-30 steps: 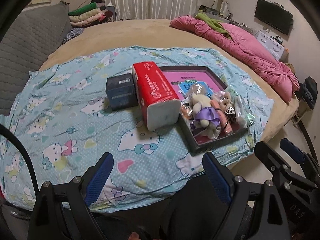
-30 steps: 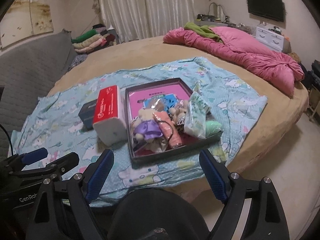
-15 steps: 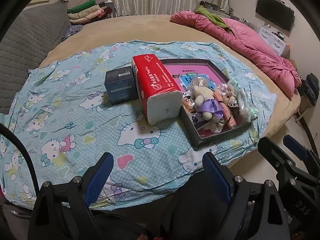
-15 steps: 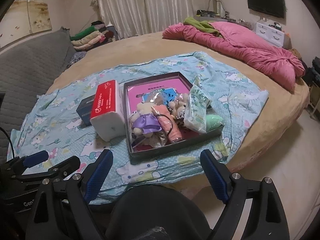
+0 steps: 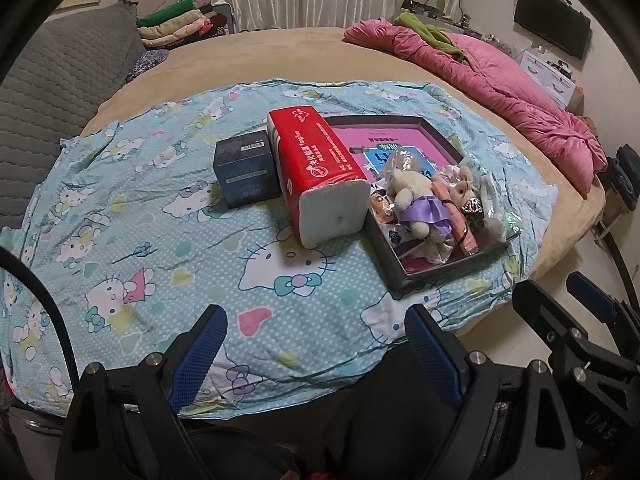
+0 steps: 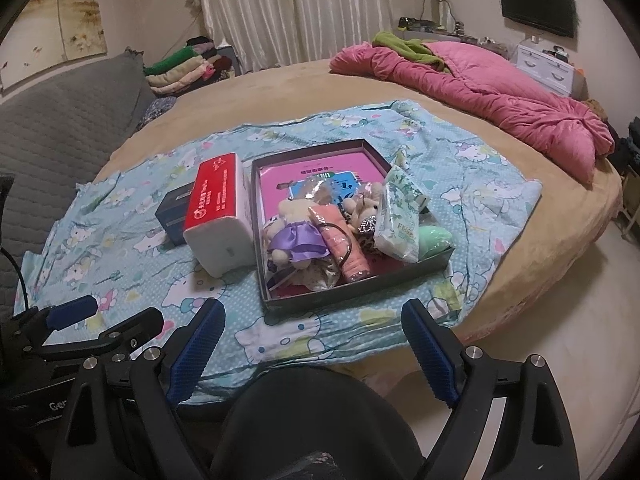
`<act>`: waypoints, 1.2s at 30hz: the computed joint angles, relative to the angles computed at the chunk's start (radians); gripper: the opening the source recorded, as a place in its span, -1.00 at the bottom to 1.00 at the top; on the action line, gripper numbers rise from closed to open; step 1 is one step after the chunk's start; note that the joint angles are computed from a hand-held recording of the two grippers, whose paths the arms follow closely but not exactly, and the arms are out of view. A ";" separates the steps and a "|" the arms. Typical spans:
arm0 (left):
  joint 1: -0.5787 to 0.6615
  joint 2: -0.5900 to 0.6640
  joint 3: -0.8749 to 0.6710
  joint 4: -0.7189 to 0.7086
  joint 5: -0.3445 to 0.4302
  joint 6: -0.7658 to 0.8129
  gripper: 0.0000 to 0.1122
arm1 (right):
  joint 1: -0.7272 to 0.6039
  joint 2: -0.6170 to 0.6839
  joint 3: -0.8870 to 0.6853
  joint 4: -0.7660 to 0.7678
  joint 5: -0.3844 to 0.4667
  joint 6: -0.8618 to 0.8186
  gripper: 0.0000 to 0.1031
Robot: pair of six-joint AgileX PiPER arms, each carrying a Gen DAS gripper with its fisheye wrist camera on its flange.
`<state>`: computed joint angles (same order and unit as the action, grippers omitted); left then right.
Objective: Organize soft objects
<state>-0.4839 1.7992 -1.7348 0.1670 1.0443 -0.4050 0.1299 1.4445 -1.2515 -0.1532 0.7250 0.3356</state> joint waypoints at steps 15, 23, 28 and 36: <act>0.004 -0.002 -0.004 0.016 0.007 -0.012 0.61 | -0.002 -0.002 0.002 -0.006 0.001 0.008 0.76; 0.003 -0.003 -0.005 0.025 0.008 -0.019 0.61 | -0.004 -0.003 0.004 -0.008 0.001 0.010 0.76; 0.006 -0.003 -0.009 0.025 0.016 -0.020 0.61 | -0.002 -0.002 0.002 -0.008 0.003 0.012 0.76; 0.006 0.002 -0.007 0.041 0.017 -0.038 0.61 | -0.003 -0.002 0.003 -0.010 0.002 0.015 0.77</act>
